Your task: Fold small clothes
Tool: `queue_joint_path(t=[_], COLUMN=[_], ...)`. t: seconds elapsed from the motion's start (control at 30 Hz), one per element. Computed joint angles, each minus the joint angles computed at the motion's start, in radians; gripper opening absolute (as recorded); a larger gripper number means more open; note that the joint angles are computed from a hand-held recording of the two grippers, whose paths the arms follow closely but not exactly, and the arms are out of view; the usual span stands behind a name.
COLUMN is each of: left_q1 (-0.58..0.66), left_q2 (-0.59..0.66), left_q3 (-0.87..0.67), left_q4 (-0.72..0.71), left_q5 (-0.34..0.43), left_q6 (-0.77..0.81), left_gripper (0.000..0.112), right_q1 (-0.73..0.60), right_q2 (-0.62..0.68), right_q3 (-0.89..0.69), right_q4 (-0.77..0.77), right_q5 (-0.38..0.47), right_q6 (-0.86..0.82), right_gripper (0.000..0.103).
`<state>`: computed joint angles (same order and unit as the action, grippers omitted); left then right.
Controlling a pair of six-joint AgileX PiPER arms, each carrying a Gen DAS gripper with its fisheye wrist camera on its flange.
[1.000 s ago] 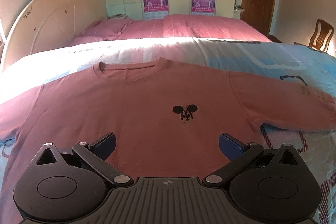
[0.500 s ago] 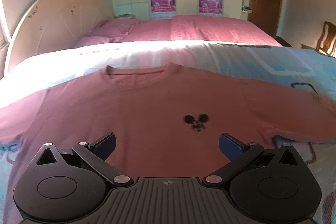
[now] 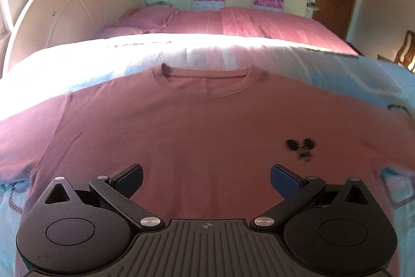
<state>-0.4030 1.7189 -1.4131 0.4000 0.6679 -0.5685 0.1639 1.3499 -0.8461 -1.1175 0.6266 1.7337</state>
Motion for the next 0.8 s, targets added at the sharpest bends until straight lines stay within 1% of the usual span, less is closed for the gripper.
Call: queue_joint_path(t=[0.07, 0.13, 0.2, 0.3, 0.37, 0.43, 0.57, 0.6, 0.63, 0.67, 0.73, 0.8], left_q1=[0.041, 0.094, 0.161, 0.255, 0.297, 0.322, 0.4, 0.426, 0.458, 0.488, 0.513, 0.521], left_q2=[0.018, 0.021, 0.011, 0.007, 0.003, -0.001, 0.002, 0.001, -0.001, 0.002, 0.013, 0.023], left_q3=[0.003, 0.01, 0.031, 0.043, 0.052, 0.062, 0.07, 0.073, 0.08, 0.075, 0.065, 0.061], left_q4=[-0.014, -0.087, -0.207, -0.403, -0.485, -0.485, -0.584, -0.636, -0.728, -0.809, -0.868, -0.906], left_q5=[-0.019, -0.042, -0.078, -0.098, -0.102, -0.109, -0.127, -0.133, -0.137, -0.123, -0.107, -0.111], left_q6=[0.052, 0.135, 0.247, 0.447, 0.558, 0.582, 0.689, 0.731, 0.804, 0.87, 0.912, 0.945], left_gripper=[0.103, 0.103, 0.103, 0.103, 0.103, 0.103, 0.103, 0.103, 0.103, 0.103, 0.103, 0.103], right_q1=[0.103, 0.213, 0.297, 0.389, 0.445, 0.499, 0.585, 0.6, 0.616, 0.63, 0.65, 0.666], right_q2=[0.033, 0.086, 0.152, 0.283, 0.368, 0.461, 0.616, 0.649, 0.684, 0.719, 0.774, 0.849], right_q3=[-0.065, -0.137, -0.217, -0.37, -0.482, -0.605, -0.835, -0.888, -0.944, -0.997, -1.078, -1.175], right_q4=[-0.005, -0.024, -0.019, 0.027, 0.068, 0.117, 0.219, 0.24, 0.266, 0.294, 0.343, 0.406], right_q5=[0.07, 0.119, 0.131, 0.121, 0.117, 0.134, 0.175, 0.185, 0.196, 0.204, 0.214, 0.247], right_q6=[-0.006, -0.01, -0.023, -0.089, -0.159, -0.244, -0.431, -0.473, -0.518, -0.563, -0.634, -0.716], right_gripper=[0.007, 0.007, 0.007, 0.007, 0.006, 0.006, 0.007, 0.007, 0.007, 0.007, 0.007, 0.008])
